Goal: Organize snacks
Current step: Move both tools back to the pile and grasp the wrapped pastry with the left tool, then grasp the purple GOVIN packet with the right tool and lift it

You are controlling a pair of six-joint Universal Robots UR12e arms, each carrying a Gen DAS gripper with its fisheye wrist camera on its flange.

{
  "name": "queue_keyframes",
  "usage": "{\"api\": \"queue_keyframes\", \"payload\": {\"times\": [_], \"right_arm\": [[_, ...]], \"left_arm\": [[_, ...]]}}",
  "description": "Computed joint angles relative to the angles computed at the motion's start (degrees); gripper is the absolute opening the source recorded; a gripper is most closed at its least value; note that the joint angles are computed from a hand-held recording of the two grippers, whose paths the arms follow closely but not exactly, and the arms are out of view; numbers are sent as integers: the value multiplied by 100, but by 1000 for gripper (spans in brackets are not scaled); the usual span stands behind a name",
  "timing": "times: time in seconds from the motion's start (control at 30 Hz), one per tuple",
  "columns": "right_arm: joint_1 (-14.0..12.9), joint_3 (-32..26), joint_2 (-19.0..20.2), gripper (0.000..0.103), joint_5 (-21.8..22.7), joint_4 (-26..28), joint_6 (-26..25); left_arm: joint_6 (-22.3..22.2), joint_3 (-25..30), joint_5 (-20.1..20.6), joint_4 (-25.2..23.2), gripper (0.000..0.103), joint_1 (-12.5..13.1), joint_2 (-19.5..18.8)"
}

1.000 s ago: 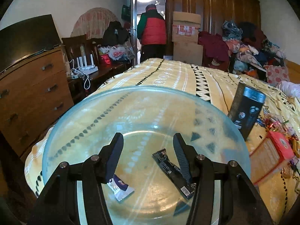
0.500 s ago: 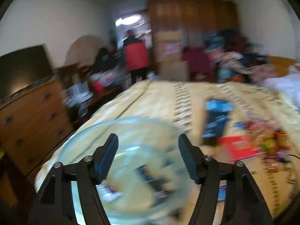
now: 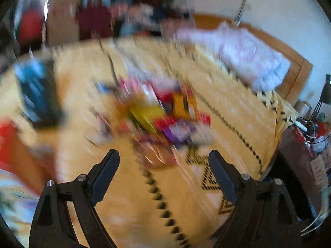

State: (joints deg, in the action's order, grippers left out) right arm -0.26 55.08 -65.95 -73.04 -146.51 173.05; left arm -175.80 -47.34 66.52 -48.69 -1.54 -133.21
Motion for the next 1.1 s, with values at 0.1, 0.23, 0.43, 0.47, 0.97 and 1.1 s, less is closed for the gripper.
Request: {"api": "queue_keyframes", "payload": {"times": [0.1, 0.23, 0.43, 0.47, 0.97, 1.1], "right_arm": [[40, -187, 294, 103, 308, 107, -92], [77, -468, 818, 103, 901, 452, 43], [81, -695, 1286, 103, 1202, 736, 573], [96, -704, 1326, 103, 1180, 760, 610], [461, -1821, 2392, 98, 969, 2162, 3], [669, -3116, 3175, 89, 618, 3215, -1091]], "left_arm": [[73, 627, 501, -730, 89, -171, -471], [-40, 1528, 941, -1458, 89, -330, -1055], [-118, 3272, 1617, -2465, 90, -501, -2069], [-26, 3486, 1689, -2552, 90, -523, -2190], [-9, 388, 1491, -638, 62, -342, -496], [-212, 157, 1367, -525, 62, -250, -345]]}}
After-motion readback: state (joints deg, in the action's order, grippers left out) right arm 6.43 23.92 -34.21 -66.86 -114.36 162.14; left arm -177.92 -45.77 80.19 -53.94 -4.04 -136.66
